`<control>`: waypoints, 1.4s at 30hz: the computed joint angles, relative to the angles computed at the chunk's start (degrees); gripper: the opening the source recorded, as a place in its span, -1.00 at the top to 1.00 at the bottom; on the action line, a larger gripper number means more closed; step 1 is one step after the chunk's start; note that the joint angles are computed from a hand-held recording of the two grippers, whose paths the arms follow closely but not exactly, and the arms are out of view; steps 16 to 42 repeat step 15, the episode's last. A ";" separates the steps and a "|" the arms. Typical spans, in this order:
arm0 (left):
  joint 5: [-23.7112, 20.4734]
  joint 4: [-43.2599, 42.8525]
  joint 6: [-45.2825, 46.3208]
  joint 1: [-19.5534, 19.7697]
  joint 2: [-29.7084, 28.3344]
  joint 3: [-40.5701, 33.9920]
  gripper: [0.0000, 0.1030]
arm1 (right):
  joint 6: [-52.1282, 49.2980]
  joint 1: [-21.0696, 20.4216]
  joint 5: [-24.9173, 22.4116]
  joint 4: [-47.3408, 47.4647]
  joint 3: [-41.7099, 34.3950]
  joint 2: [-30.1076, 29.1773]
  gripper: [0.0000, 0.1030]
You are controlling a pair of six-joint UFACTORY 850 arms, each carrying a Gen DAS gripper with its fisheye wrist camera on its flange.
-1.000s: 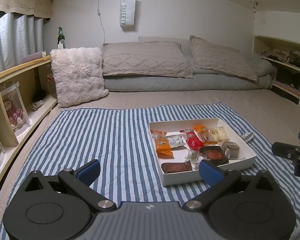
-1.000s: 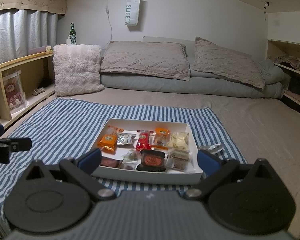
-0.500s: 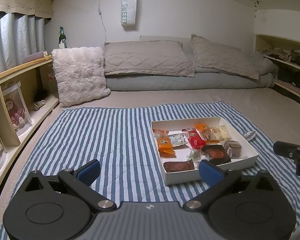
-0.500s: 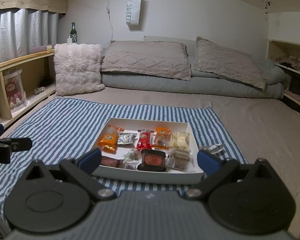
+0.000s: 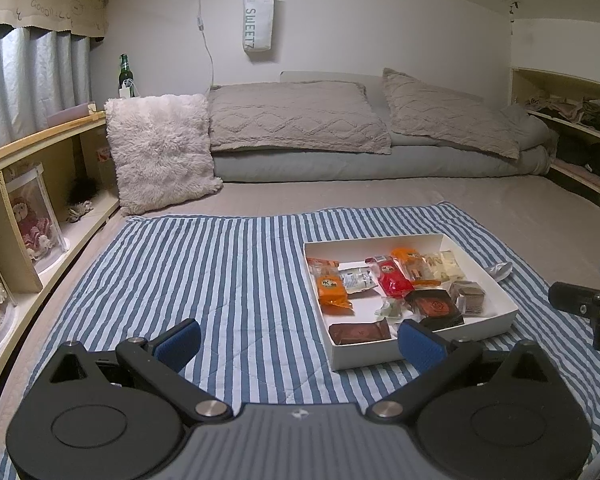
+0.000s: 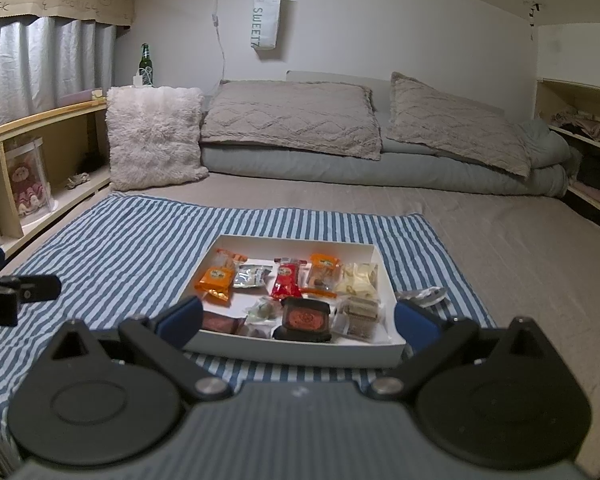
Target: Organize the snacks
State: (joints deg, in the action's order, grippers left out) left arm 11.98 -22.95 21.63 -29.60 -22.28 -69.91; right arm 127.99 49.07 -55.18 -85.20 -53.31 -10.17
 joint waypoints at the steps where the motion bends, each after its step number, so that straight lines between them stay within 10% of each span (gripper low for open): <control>1: -0.03 -0.47 0.45 -0.05 -0.02 -0.06 -1.00 | -0.01 0.02 0.00 0.01 0.02 0.00 -0.99; 42: -0.22 -0.96 1.10 0.06 0.14 -0.11 -1.00 | -0.17 -0.34 0.48 -0.37 0.46 0.40 -0.99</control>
